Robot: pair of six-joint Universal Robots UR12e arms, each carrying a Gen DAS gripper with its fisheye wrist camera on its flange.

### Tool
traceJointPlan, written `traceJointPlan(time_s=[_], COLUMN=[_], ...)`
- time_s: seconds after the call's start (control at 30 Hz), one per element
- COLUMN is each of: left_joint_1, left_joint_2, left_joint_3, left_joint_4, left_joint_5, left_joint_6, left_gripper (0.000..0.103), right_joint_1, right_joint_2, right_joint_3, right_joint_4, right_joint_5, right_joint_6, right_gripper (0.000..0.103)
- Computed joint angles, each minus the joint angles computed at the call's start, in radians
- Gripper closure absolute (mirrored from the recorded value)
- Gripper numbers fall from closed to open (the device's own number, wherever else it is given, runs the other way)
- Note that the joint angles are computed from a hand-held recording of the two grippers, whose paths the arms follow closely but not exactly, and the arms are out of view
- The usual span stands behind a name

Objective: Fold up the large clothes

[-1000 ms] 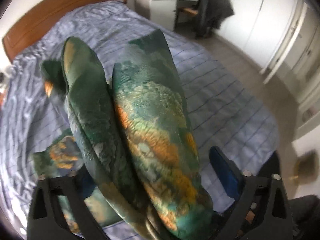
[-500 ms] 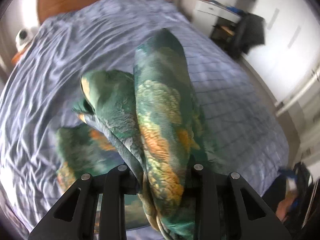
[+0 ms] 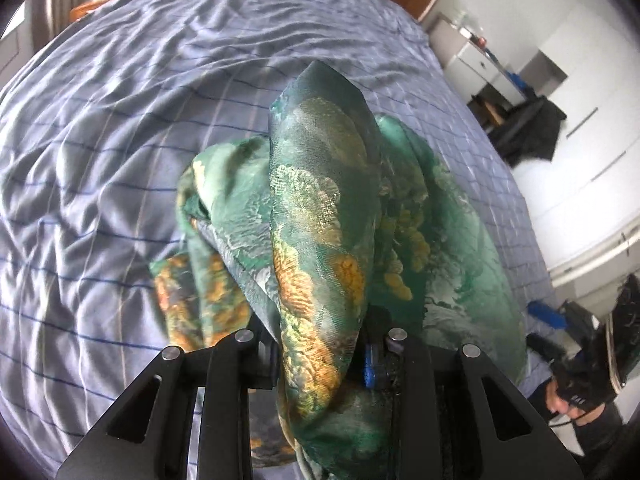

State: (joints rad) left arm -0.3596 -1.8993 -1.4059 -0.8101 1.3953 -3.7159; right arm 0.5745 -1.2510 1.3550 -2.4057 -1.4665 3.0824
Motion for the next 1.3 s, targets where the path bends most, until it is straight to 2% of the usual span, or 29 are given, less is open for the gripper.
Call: traceJointPlan(time_s=[0.1,0.17,0.2,0.33,0.47,0.6,0.7,0.77,0.83,0.93,1.03,1.1,1.13,1.2,1.3], left_joint_1=[0.003,0.011,0.013,0.030,0.041,0.047,0.048,0.040,0.037,0.037,0.036,0.036,0.037,0.039,0.040], left_joint_2=[-0.003,-0.011,-0.012,-0.007,-0.005,-0.003,-0.001,-0.002,-0.001,-0.002,-0.007,-0.010,-0.012,-0.015,-0.020], left_joint_3=[-0.033,-0.070,-0.093,-0.165,-0.189,-0.190,-0.186,-0.171,-0.165,-0.156,-0.146,-0.140,-0.138,-0.138,-0.135], left_joint_4=[0.005,0.034,0.076,0.227,0.272,0.262,0.247,0.228,0.216,0.201,0.194,0.190,0.190,0.189,0.189], left_joint_5=[0.019,-0.018,-0.027,-0.091,-0.127,-0.132,-0.129,-0.120,-0.116,-0.116,-0.121,-0.124,-0.128,-0.128,-0.125], left_joint_6=[0.004,-0.019,-0.043,-0.125,-0.126,-0.111,-0.099,-0.096,-0.090,-0.080,-0.077,-0.074,-0.074,-0.069,-0.064], left_gripper=[0.070,0.069,0.068,0.067,0.065,0.064,0.064,0.064,0.064,0.064,0.064,0.064,0.064,0.064,0.064], right_joint_1=[0.005,0.012,0.015,0.024,0.024,0.026,0.014,0.005,0.001,-0.008,-0.014,-0.009,-0.006,0.001,0.011], right_joint_2=[0.048,0.093,0.105,0.110,0.105,0.110,0.123,0.132,0.149,0.205,0.276,0.320,0.348,0.373,0.393], right_joint_3=[-0.060,-0.109,-0.115,-0.093,-0.078,-0.099,-0.165,-0.205,-0.252,-0.358,-0.465,-0.511,-0.544,-0.552,-0.547], right_joint_4=[0.133,0.266,0.286,0.247,0.223,0.260,0.346,0.356,0.308,0.292,0.344,0.387,0.452,0.499,0.492], right_joint_5=[0.041,0.035,0.028,-0.005,0.000,0.001,0.041,0.059,0.023,0.002,0.020,0.004,-0.005,-0.044,-0.100], right_joint_6=[0.009,-0.014,-0.015,0.014,0.028,0.019,0.017,0.032,0.069,0.116,0.142,0.130,0.120,0.110,0.094], right_gripper=[0.064,0.064,0.064,0.064,0.064,0.064,0.064,0.064,0.064,0.064,0.064,0.064,0.064,0.064,0.064])
